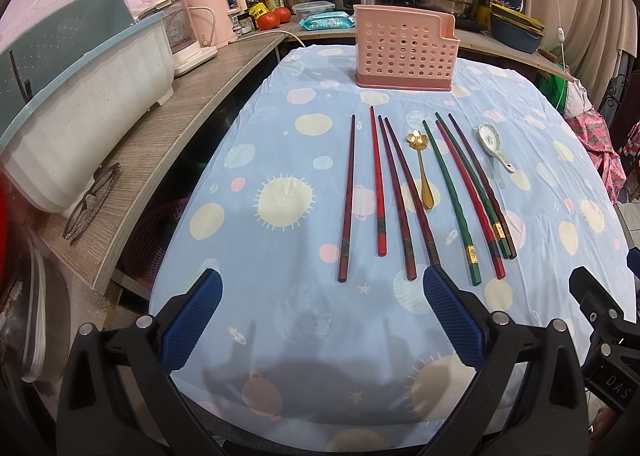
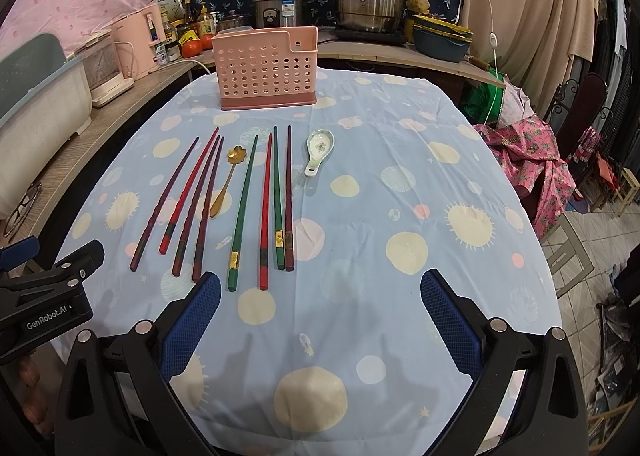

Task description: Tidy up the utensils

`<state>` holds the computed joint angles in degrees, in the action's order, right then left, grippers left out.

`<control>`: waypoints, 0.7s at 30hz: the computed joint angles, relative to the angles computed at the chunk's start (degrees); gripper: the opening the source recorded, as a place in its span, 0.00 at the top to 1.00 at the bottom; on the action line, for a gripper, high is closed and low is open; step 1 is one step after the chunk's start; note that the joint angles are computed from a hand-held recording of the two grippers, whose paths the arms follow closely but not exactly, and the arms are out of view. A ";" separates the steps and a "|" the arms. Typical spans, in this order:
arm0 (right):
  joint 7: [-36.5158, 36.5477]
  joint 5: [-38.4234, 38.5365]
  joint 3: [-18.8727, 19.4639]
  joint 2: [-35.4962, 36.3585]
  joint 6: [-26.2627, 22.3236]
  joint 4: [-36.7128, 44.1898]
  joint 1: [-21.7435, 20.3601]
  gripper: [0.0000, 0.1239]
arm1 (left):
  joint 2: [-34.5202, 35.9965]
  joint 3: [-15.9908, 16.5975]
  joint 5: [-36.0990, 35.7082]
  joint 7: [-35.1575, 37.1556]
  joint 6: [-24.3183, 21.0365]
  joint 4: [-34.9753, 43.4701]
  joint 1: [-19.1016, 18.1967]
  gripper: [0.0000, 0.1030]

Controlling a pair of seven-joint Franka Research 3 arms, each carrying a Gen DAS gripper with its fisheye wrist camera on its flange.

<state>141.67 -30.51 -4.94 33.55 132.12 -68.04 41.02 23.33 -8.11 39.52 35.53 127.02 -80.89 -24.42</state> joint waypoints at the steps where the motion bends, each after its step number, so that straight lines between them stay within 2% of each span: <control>1: -0.03 0.03 0.00 -0.02 -0.01 -0.02 -0.01 0.22 | 0.00 0.01 0.00 0.00 0.00 0.00 0.00 0.07; 13: -0.51 1.20 0.08 2.20 -1.39 3.21 0.17 0.22 | 1.52 -0.14 -1.70 1.71 -0.19 1.91 0.43 0.07; 21: -2.02 4.27 -0.12 4.33 -1.95 5.70 -1.20 0.22 | 4.54 -0.77 -9.60 5.12 1.62 4.46 3.26 0.07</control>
<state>139.65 -26.25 -5.06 37.88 130.17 -62.34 39.82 27.88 -8.88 29.92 40.65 128.65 -76.43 -21.15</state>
